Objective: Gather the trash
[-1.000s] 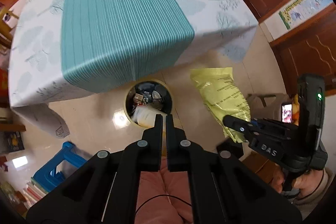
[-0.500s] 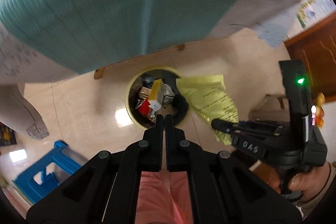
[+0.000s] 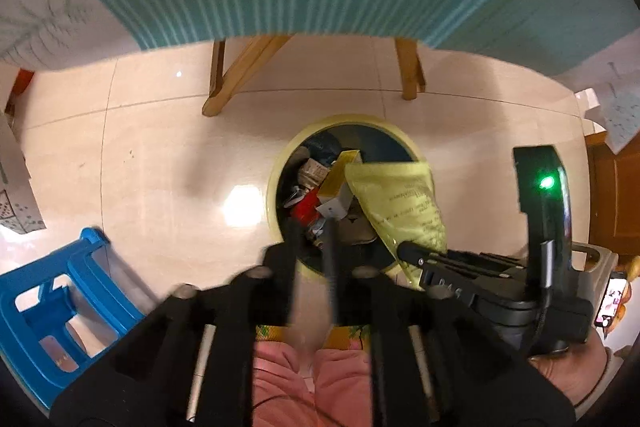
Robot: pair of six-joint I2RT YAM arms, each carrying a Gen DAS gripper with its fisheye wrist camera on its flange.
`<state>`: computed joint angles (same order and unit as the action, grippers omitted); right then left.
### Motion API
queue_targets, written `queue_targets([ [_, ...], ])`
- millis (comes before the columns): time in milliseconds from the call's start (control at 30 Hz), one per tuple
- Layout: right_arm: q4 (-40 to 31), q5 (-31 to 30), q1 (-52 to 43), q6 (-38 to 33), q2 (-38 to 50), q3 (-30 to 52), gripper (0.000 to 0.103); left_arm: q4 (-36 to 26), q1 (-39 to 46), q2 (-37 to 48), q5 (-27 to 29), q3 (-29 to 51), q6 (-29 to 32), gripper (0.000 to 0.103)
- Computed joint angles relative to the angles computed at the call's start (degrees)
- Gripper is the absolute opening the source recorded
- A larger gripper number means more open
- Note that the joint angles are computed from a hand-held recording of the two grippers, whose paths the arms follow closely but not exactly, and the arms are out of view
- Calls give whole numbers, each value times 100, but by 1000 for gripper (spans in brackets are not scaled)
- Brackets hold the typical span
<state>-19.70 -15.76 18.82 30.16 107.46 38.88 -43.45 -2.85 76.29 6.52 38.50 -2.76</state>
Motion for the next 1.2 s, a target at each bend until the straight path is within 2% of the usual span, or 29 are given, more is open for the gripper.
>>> queue_targets([
  [33,129,12,-81,-72,37,-35,48,111,-7,70,-40,-57,-42,40],
  [67,174,24,-135,-110,16,-49,49,165,7,74,-70,-101,-66,58],
  [100,215,6,-210,-169,12,-74,49,229,48,49,-97,-161,-72,66],
  [200,342,32,-293,-156,-183,-225,49,354,12,33,-213,-260,-145,67],
  [500,585,95,-831,-612,-1001,-787,49,56,-195,-466,-322,-246,-384,68],
  [600,498,200,-865,-570,-1435,-935,56,-126,-208,-657,-330,-173,-429,68],
  [700,291,265,-842,-458,-1950,-1040,57,-321,-236,-830,-324,-83,-498,68],
  [967,-968,434,-824,-372,-3488,-828,58,-1232,-242,-1299,-344,548,-527,68],
  [1200,-2493,661,-507,-400,-4443,44,58,-2249,-273,-1525,-271,1558,-599,68],
])
